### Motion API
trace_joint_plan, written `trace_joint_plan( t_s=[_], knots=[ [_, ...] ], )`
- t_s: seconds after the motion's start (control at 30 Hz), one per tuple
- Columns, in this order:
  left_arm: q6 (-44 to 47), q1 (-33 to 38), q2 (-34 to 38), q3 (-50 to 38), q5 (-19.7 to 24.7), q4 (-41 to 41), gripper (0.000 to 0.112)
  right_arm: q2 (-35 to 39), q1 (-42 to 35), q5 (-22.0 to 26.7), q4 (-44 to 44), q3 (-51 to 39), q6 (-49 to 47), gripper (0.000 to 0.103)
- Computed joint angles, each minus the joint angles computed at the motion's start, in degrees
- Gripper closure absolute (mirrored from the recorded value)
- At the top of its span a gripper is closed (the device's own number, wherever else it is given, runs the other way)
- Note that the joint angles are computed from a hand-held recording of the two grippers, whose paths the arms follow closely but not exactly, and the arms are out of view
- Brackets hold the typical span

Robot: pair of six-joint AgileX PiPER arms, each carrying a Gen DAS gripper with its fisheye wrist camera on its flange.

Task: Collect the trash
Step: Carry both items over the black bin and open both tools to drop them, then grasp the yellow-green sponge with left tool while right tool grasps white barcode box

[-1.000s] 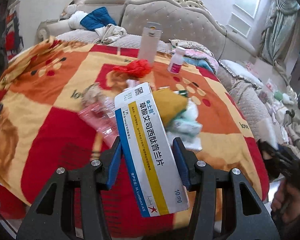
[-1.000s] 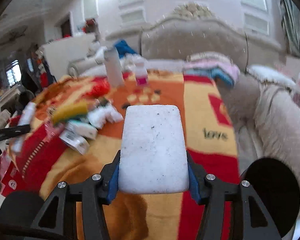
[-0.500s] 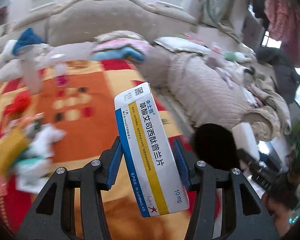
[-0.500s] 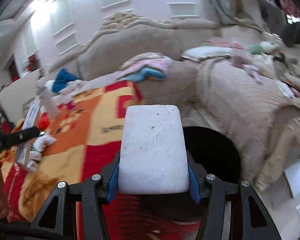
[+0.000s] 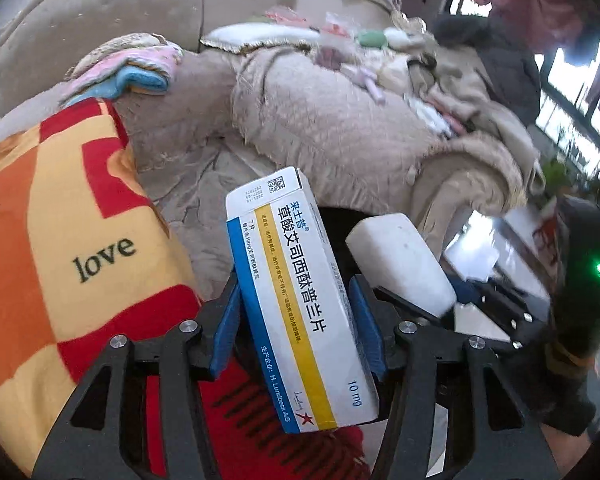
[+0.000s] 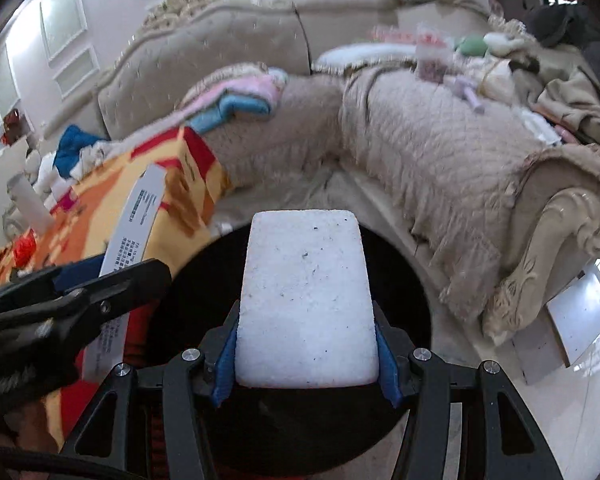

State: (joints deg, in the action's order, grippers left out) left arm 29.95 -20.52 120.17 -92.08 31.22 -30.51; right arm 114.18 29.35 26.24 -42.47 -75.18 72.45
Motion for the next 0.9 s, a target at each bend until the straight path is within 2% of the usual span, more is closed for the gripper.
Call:
trace_joint_plan(
  t_s=[0.03,0.1,0.13,0.2,0.37,0.47,0.57,0.67,0.77,0.9],
  knots=[
    [-2.14,-0.17,0.33,-0.87,0.86,2.16,0.059,0.81,-0.36,0.46,1.96,-0.91,-2.14,0.039],
    [-2.05,0.39,-0.22,-0.15,0.8,1.34,0.057,1.83,-0.9,1.0,4.07,-1.86,-4.37,0.034],
    [-1.84,0.61,-0.52,0.26,0.42,0.76,0.05,2.47,-0.79,1.47,3.98,-2.51,-4.13,0.034],
    [-1.22,1.27,-1.16,1.13,-0.31,-0.78,0.046,2.7,-0.31,2.15,3.37,-2.89,-2.92,0.031],
    [-1.13,3.68,-3.27,4.2,-1.7,-3.75,0.046,1.86,0.94,4.27,-1.76,-2.58,3.4,0.031],
    [-0.15,5.92,-7.03,9.1,-4.37,-6.85,0.046,0.2,2.99,6.47,-7.73,-2.01,10.23,0.031],
    [8.17,9.4,-14.48,17.45,-8.44,-15.03,0.046,-1.71,6.59,8.19,-14.43,-1.9,17.74,0.031],
    [15.81,13.55,-21.26,23.99,-11.2,-19.54,0.046,-2.52,10.61,7.18,-18.78,-3.31,23.16,0.027],
    [24.79,22.31,-26.66,28.36,-8.52,-23.42,0.046,0.21,14.67,6.47,-20.16,-8.72,23.18,0.023],
    [36.76,36.81,-29.19,30.6,-2.1,-29.07,0.043,7.63,17.84,2.82,-11.57,-21.05,11.51,0.023]
  ],
)
